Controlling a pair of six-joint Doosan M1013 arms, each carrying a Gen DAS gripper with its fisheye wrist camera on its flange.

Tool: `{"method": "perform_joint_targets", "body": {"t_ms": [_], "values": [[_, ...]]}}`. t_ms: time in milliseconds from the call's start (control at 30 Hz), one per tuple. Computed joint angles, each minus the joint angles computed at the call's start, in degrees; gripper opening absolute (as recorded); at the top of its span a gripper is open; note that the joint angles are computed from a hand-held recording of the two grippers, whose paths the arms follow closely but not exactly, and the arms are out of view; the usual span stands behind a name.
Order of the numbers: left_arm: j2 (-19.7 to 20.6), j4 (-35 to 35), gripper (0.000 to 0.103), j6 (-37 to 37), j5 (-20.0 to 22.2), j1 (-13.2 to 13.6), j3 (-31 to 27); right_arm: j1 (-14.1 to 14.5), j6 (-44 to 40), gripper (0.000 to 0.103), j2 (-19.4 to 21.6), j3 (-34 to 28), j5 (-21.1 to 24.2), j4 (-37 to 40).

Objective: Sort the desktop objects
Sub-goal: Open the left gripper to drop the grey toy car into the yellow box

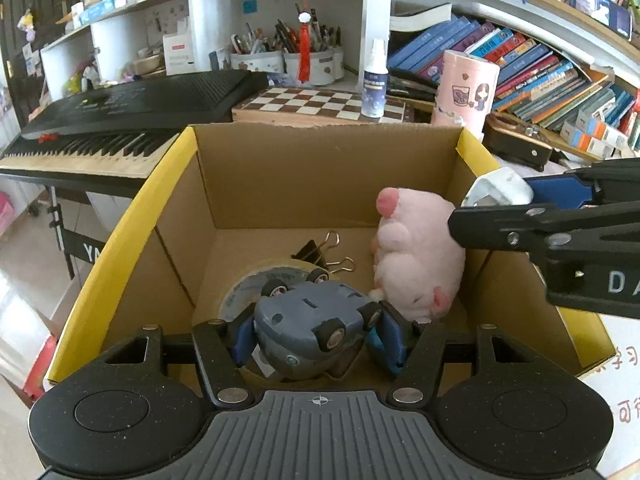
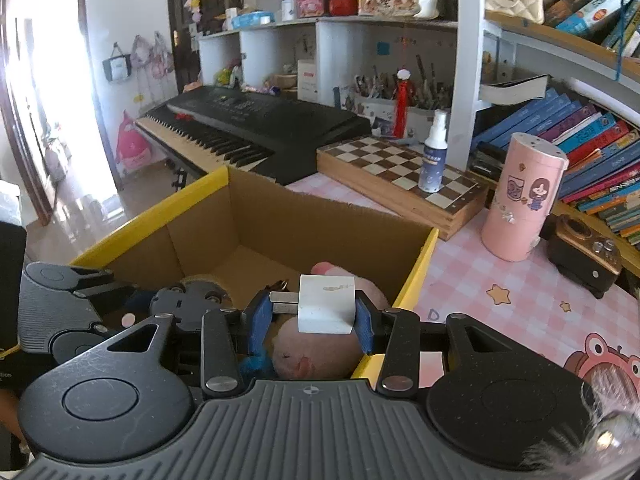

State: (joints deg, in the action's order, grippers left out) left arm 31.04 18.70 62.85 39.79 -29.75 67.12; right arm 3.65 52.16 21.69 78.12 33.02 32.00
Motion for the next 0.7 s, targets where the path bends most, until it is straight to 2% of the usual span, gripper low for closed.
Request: {"method": "perform_joint_targets", "body": {"t_ms": [267, 300, 333, 367, 500, 700], "values": [[0.7, 1.9, 0.063, -1.6, 1.1, -0.3, -0.9, -0.1, -0.1, 0.041, 0.9, -0.9, 2.5, -0.7], [0.7, 2.2, 0.067, -1.7, 1.2, -0.3, -0.9, -0.2, -0.6, 0.041, 1.0, -0.8, 2.4, -0.4], [0.7, 2.3, 0.078, -1.9, 1.3, -0.3, -0.9, -0.2, -0.9, 0.041, 1.0, -0.9, 2.5, -0.4], [0.7, 3.0, 0.083, -2.5, 1.5, -0.4, -0.9, -0.1, -1.2, 0.041, 1.1, -1.0, 2.6, -0.4], [0.7, 3.2, 0.083, -2.7, 2.5, -0.5, -1.2, -0.2, -1.7, 0.041, 1.5, -1.6, 3.6, -0.2], [-1.7, 9.6, 0.088, -7.4, -1.4, -1.0, 2.0, -0.1, -3.1, 0.041, 2.0, -2.3, 4.5, 0.1]]}}
